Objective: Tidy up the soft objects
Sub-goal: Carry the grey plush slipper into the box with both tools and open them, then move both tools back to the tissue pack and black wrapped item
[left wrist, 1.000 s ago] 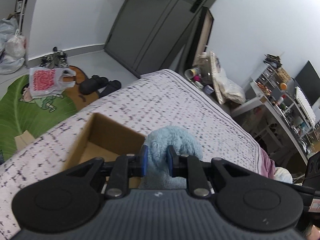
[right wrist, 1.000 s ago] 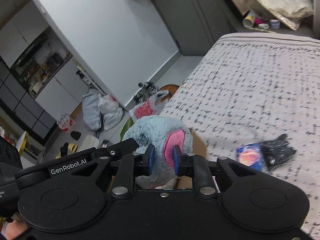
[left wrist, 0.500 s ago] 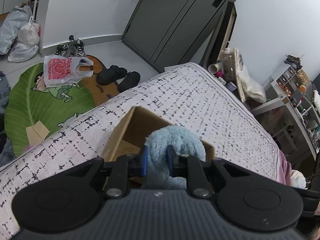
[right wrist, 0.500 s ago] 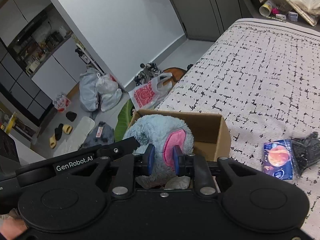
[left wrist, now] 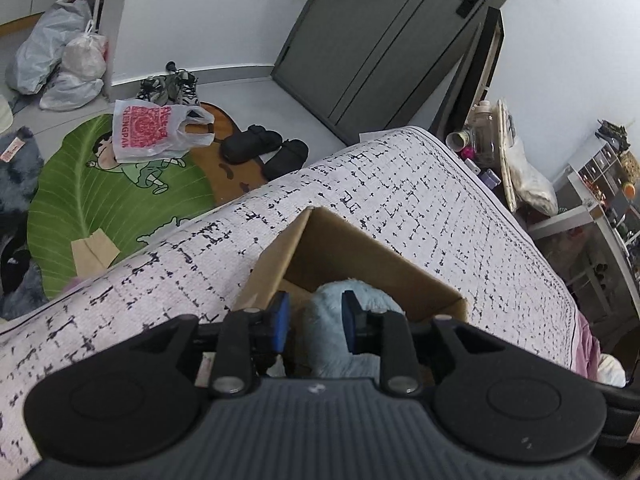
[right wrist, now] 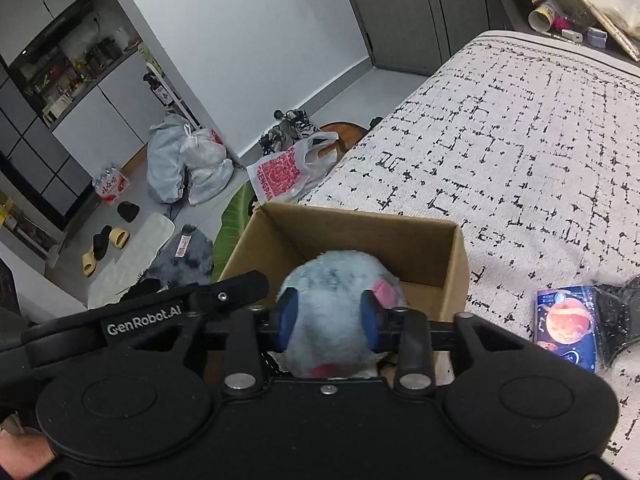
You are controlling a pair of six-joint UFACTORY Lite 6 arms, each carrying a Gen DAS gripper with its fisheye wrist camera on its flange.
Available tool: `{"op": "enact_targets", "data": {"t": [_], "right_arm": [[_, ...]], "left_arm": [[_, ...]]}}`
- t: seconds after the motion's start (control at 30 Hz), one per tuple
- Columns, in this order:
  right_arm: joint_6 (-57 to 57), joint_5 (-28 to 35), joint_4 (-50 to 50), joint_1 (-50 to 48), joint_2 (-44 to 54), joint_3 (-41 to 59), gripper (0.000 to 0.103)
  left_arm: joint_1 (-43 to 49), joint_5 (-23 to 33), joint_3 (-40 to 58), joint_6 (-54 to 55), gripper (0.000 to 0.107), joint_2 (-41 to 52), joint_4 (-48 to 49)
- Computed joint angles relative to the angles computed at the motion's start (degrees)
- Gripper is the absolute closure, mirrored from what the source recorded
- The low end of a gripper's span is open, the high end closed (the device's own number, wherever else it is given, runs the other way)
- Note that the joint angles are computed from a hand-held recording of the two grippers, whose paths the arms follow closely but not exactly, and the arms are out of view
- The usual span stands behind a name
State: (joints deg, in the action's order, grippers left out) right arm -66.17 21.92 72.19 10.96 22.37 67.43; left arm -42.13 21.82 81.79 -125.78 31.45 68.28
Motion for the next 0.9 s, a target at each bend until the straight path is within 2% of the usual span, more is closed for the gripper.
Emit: {"op": "enact_targets", "data": {"t": [0.07,0.13,0.17,0.23,0.3,0.53,0.7,0.9], "right_arm": [[-1.07,1.23,1.27,-1.15,-1.91,-1.53,0.054],[-2.86,2.24,2.88,-2.23,-4.04,-3.35,0.048],[-3.56,2.88,3.31,-2.83,-5.25,-4.26,0.046],[-5.49,4.22,4.74,-4.27,-7.78,-6.33,0.035],[-7.34,4.94,5.76,-5.3,-10.23,-8.37,0.026],[-10.17,8.32,4.23,-9.92,-18.4,-14.93,0.009],[-13.36,11.32,3.02,-14.26,-23.05,-18.73,0.001],[-15.83,14.73,2.81,-20.67,-25.67,-21.72,0.0]], "left_arm": [[-1.5,2.75,-0.45,-1.2,0.071,-1.4,0.51],[-3.36,7.16,0.51,0.28,0.053,-2.13,-1.52],[-4.39,9.57,0.95,0.52,0.049,-2.48,-2.22],[-6.19,13.09,0.78,-0.99,0.035,-3.55,-1.31],[-8.24,16.68,0.97,-1.02,0.03,-4.46,-0.96],[-15.01,25.44,2.73,1.63,0.015,-5.29,-2.65],[-18.99,30.5,2.76,0.7,0.012,-5.06,-1.82],[-21.24,33.56,5.83,5.29,0.01,-2.61,-4.42]]}}
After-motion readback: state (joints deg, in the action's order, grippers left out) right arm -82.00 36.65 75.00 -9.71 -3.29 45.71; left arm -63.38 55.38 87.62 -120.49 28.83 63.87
